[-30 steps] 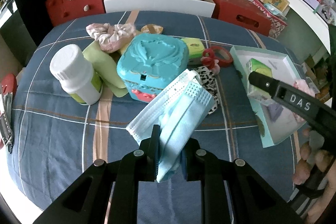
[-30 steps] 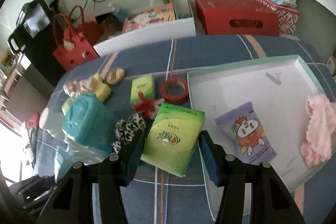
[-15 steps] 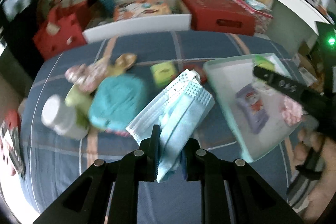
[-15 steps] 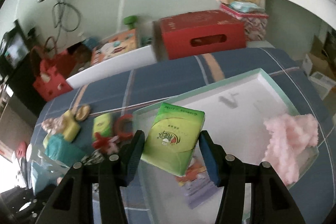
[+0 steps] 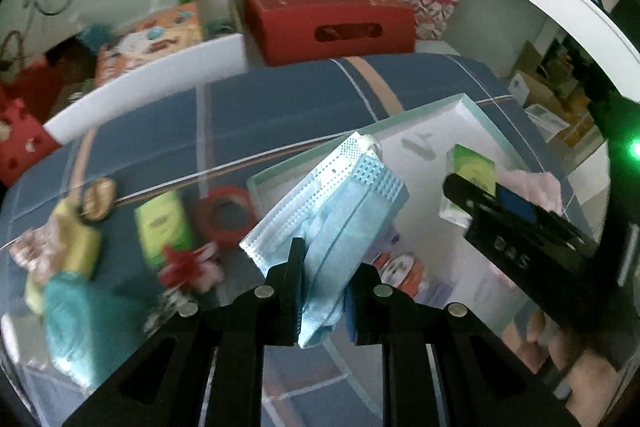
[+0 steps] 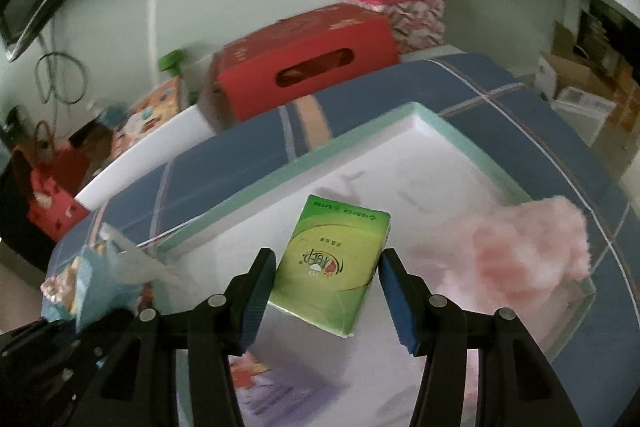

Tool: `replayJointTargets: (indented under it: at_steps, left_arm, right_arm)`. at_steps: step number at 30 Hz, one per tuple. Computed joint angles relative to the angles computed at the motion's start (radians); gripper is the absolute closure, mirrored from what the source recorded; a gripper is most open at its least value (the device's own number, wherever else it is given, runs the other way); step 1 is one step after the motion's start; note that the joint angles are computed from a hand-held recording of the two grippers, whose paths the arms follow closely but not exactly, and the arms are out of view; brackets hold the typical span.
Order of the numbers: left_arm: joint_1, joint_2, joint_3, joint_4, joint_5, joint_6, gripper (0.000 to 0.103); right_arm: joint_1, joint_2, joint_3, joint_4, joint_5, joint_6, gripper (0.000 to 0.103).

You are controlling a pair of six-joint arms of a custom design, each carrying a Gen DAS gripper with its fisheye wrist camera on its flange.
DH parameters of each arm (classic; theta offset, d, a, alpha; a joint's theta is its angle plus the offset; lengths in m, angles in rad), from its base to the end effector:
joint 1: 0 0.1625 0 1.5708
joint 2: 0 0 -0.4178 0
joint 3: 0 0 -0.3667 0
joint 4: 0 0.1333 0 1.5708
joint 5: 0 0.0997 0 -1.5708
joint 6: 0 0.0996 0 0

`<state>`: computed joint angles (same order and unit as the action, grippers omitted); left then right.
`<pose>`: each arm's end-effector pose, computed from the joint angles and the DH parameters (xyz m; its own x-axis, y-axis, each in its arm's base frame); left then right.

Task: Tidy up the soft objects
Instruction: 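Carry the mask and tissue packet over the white tray and open both grippers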

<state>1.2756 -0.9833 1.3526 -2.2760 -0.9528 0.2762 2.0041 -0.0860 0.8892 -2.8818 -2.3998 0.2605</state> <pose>-0.0193 -0.7200 0.3341 -0.7288 0.2987 -0.6162 0.4921 0.8542 -0.1680 0.3863 -0.6925 -0.0758 -0.8324 0.2446 0.4973 -0.1578 0.7556 -0.6358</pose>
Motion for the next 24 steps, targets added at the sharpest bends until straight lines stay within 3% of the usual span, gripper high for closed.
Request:
replayJointTargets:
  at_steps: [9, 11, 13, 14, 24]
  left_arm:
    - [0.004, 0.127, -0.101, -0.019, 0.000, -0.016, 0.085]
    - [0.003, 0.139, -0.115, -0.005, 0.002, -0.027, 0.078]
    - [0.005, 0.138, -0.115, -0.010, -0.009, -0.037, 0.035]
    - [0.007, 0.136, -0.113, -0.018, -0.009, -0.048, 0.027]
    - [0.005, 0.063, -0.070, 0.037, 0.045, -0.175, 0.022]
  right_arm:
    - [-0.018, -0.049, 0.078, -0.021, -0.030, 0.067, 0.046]
    - [-0.018, -0.054, 0.083, -0.018, -0.026, 0.070, 0.044]
    - [-0.015, -0.055, 0.080, -0.006, -0.031, 0.069, 0.044]
    - [-0.014, -0.056, 0.080, -0.005, -0.033, 0.067, 0.044]
    - [0.017, -0.077, 0.062, 0.139, -0.064, 0.103, 0.034]
